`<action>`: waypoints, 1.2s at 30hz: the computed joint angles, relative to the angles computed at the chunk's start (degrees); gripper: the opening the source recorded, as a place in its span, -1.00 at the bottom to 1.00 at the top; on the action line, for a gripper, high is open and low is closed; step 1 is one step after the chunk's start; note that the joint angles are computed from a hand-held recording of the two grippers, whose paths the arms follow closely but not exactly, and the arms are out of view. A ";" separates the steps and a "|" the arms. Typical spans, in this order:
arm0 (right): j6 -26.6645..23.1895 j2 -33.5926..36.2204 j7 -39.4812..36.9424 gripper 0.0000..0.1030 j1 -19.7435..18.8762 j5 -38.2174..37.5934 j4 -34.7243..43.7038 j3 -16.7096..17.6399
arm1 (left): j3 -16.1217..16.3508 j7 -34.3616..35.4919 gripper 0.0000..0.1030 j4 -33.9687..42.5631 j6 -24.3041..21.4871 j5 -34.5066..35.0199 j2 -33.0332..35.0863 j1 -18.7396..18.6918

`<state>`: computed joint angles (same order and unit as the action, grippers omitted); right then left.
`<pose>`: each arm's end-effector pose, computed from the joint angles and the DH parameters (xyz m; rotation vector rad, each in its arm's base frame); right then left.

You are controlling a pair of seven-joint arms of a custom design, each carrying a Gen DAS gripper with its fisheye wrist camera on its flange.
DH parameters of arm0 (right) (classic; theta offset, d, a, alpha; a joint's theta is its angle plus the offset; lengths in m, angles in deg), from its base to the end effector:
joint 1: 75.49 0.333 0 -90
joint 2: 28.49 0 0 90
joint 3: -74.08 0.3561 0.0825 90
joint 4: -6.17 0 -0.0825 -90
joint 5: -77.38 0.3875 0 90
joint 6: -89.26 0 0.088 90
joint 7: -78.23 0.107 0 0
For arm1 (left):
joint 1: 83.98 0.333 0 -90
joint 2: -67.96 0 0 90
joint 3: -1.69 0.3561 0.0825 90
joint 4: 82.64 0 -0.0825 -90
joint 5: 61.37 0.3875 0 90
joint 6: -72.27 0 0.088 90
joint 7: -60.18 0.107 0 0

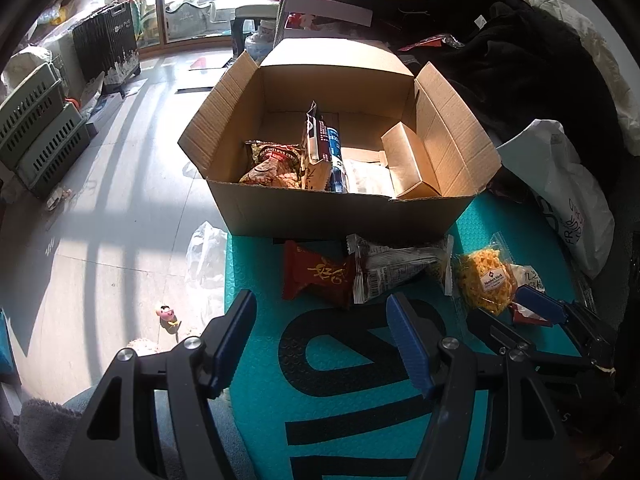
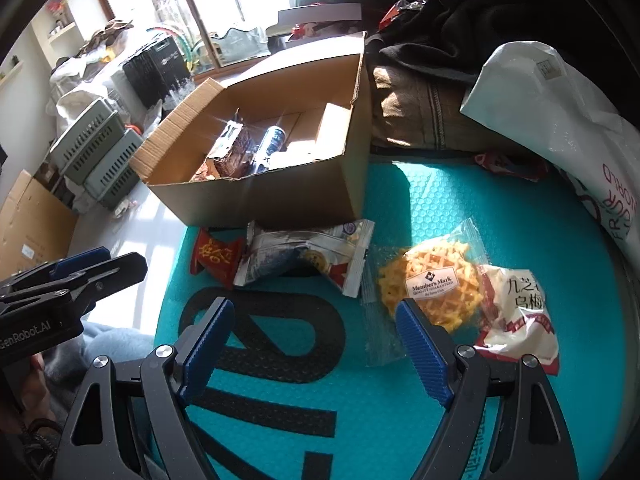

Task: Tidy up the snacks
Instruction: 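Move both open tools back toward the remaining snacks on the mat, then grasp the silver wrapper with the right tool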

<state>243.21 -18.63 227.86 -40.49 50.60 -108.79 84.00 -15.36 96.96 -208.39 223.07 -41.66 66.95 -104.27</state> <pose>0.4427 0.4542 0.4647 -1.9237 1.7380 -0.2835 0.4453 -0.3511 0.4783 -2.0178 1.9910 -0.6501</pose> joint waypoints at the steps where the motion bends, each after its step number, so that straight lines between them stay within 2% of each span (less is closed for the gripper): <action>1: -0.16 0.51 -0.47 0.63 -0.19 0.18 0.41 -0.07 | 0.14 0.17 0.29 0.45 0.15 -0.18 0.89 0.12; 8: -0.56 3.16 -3.92 0.61 -1.21 3.07 2.31 -0.32 | 2.40 -1.57 0.29 3.81 0.41 -3.02 6.78 -0.69; 12: 0.37 4.24 -4.29 0.61 -1.27 4.01 3.22 -0.76 | 3.99 -6.51 0.29 5.10 -2.15 -0.76 7.90 -2.07; 17: 2.91 5.45 -2.41 0.61 -1.04 3.54 4.64 -1.89 | 4.63 -10.95 0.29 4.94 -2.46 1.15 7.79 -2.37; 22: 1.72 8.43 2.20 0.61 0.61 0.20 8.72 -4.28 | 5.20 -14.24 0.29 6.00 -5.10 3.80 8.59 -2.52; 28: -3.91 13.20 2.24 0.50 0.20 2.19 13.60 -3.63 | 4.89 -14.17 0.29 5.43 -6.69 3.80 8.20 -2.26; 31: -3.34 13.65 0.27 0.47 -0.90 5.77 12.82 -2.26 | 4.54 -13.59 0.29 4.21 -5.65 2.10 7.43 -1.73; 36: -4.12 12.27 -2.29 0.46 -0.08 5.44 11.32 -2.08 | 3.97 -11.55 0.29 2.65 -3.24 -0.72 6.29 -1.04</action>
<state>239.09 -6.36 225.57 -40.57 56.05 -97.47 81.92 -11.38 85.41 -205.74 219.84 -42.38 73.23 -105.31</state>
